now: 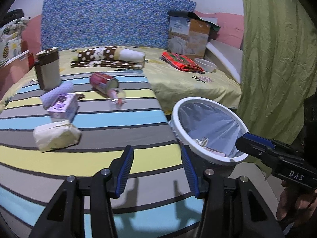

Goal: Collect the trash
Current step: 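Move both open tools back from the bin toward the bed, then grasp white tissue with left tool while right tool grasps clear plastic cup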

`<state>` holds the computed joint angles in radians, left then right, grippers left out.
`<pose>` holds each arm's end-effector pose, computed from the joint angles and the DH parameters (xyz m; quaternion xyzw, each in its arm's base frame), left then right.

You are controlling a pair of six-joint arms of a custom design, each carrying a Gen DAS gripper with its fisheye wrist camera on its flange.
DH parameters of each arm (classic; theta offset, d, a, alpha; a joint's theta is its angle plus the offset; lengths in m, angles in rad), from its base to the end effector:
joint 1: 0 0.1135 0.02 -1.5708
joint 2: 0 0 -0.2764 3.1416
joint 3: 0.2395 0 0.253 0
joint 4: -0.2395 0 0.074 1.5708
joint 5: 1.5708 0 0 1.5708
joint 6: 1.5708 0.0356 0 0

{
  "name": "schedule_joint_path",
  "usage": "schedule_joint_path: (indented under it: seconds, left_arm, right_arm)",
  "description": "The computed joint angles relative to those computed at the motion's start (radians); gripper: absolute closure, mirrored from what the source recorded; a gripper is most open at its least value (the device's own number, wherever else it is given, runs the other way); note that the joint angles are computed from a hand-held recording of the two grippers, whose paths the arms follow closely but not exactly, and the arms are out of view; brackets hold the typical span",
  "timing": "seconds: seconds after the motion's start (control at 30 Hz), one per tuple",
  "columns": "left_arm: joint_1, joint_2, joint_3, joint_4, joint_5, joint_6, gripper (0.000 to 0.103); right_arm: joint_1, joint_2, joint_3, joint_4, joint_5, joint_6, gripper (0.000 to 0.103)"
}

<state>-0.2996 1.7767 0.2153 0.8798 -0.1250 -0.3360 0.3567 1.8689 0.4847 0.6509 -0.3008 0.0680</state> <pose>0.2151 -0.0618 0.0700 -0.0433 0.9004 -0.0806 0.4254 0.2643 0.1097 0.0750 -0.1902 0.8851 0.2185 0.3641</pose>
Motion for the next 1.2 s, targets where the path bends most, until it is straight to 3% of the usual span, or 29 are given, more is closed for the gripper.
schedule_joint_path:
  seconds: [0.37, 0.6, 1.2]
  left_arm:
    - [0.058, -0.052, -0.082, 0.032, -0.025, 0.005, 0.051]
    - [0.124, -0.058, -0.129, 0.068, -0.01, 0.021, 0.051]
    - [0.51, 0.009, -0.122, 0.129, 0.196, 0.182, 0.046]
  right_arm:
    - [0.076, -0.022, 0.006, -0.014, 0.023, 0.012, 0.055]
    - [0.121, -0.012, 0.026, -0.017, 0.04, 0.023, 0.047]
    - [0.203, 0.047, 0.158, -0.107, 0.068, -0.003, 0.047]
